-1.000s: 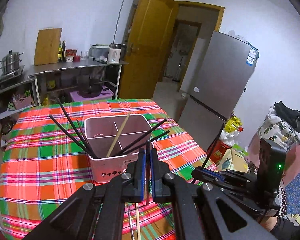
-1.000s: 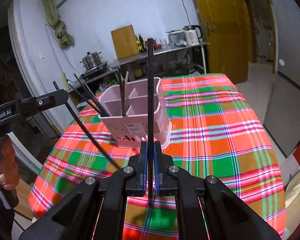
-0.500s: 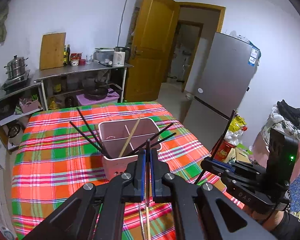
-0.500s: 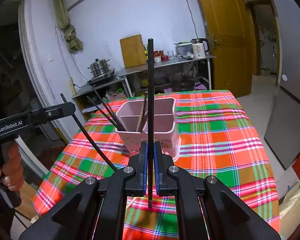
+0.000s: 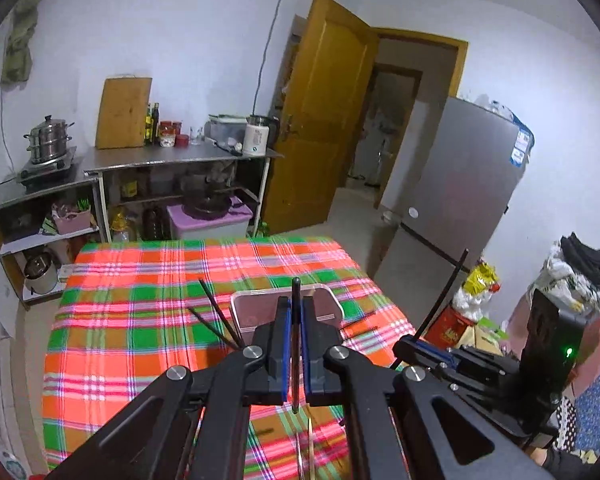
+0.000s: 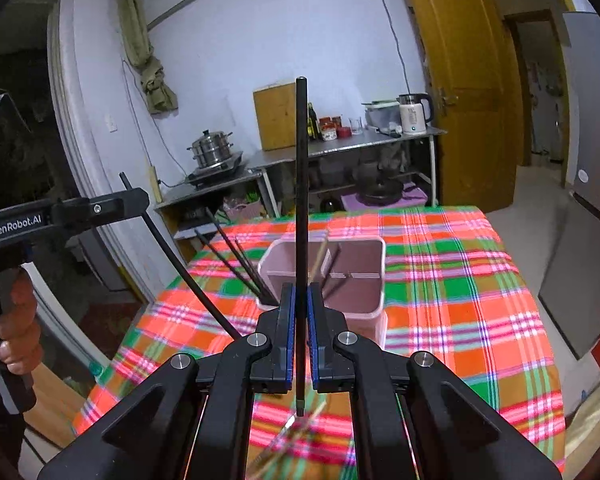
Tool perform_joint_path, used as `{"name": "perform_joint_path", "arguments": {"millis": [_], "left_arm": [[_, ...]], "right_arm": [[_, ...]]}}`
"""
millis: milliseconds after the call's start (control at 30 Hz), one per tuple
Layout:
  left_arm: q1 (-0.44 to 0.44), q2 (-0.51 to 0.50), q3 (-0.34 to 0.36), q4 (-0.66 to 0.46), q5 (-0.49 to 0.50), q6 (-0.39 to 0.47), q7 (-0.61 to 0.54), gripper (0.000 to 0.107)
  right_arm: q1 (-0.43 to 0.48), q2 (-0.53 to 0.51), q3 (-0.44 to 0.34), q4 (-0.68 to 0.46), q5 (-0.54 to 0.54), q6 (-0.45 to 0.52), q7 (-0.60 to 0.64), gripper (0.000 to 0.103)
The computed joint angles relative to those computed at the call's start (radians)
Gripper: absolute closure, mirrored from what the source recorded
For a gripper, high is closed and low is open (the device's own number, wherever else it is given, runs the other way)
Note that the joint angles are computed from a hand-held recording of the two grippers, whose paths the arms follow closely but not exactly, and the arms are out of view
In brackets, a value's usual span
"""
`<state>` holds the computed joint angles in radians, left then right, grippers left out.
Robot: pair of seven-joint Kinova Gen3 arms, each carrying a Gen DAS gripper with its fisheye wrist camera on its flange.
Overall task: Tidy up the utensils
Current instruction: 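Lift both held sticks and carry them above the pink basket, then lower both sticks into the basket compartments and open both tools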
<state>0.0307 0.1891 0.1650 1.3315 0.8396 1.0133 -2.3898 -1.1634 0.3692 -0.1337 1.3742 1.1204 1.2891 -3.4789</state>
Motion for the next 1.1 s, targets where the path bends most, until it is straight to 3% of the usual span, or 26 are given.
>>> {"name": "perform_joint_path", "arguments": {"millis": [533,1100], "left_arm": [[0.007,0.129,0.042,-0.247,-0.074,-0.019,0.145,0.104],[0.01,0.228,0.09,-0.242,-0.13,-0.052,0.151,0.104]], "right_arm": [[0.052,0.047,0.071,-0.106,0.051,-0.055,0.094,0.097],[0.081,0.127,0.128,-0.142,-0.018,-0.114,0.128,0.097]]}}
